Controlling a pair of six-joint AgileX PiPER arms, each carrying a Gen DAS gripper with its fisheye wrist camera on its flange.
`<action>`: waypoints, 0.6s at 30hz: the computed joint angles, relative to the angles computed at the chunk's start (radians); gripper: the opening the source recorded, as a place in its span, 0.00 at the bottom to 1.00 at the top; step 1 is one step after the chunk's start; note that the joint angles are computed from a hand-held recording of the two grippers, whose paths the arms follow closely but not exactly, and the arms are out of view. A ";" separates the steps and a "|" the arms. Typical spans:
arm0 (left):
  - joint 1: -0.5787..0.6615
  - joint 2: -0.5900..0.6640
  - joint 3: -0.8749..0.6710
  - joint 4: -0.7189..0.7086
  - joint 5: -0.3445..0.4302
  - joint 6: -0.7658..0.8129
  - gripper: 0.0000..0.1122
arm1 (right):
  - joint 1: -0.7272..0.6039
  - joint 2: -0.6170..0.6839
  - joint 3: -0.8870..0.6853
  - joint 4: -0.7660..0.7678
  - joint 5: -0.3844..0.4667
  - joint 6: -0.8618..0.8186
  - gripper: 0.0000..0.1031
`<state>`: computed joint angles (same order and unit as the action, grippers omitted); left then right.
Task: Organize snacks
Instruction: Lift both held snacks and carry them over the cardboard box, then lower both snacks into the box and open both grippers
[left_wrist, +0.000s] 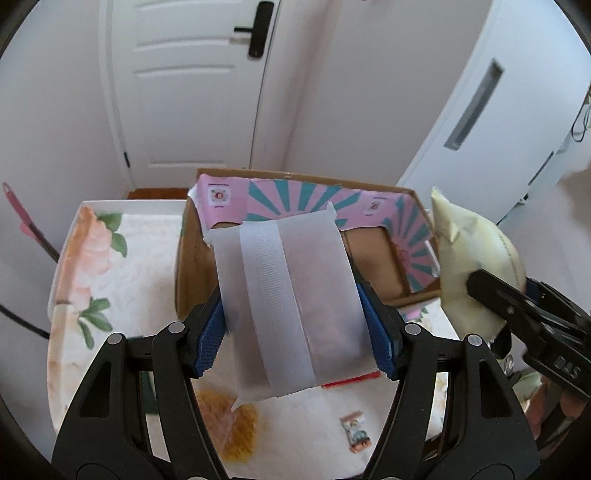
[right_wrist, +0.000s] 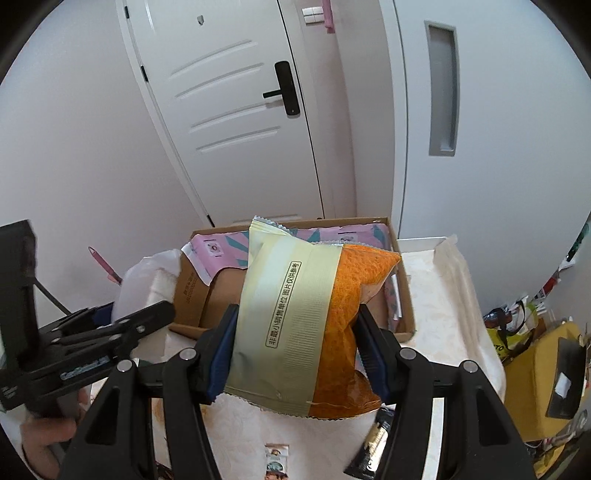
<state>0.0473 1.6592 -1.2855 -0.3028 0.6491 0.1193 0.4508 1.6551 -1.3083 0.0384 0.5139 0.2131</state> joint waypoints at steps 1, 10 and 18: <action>0.007 0.029 -0.023 -0.007 0.007 0.009 0.57 | -0.001 0.013 -0.015 0.005 0.007 -0.004 0.54; 0.051 0.310 -0.292 -0.024 0.137 0.050 0.57 | 0.006 0.177 -0.184 -0.008 0.073 0.007 0.54; 0.024 0.373 -0.410 0.106 0.155 0.013 0.83 | -0.007 0.273 -0.281 0.007 0.128 -0.001 0.54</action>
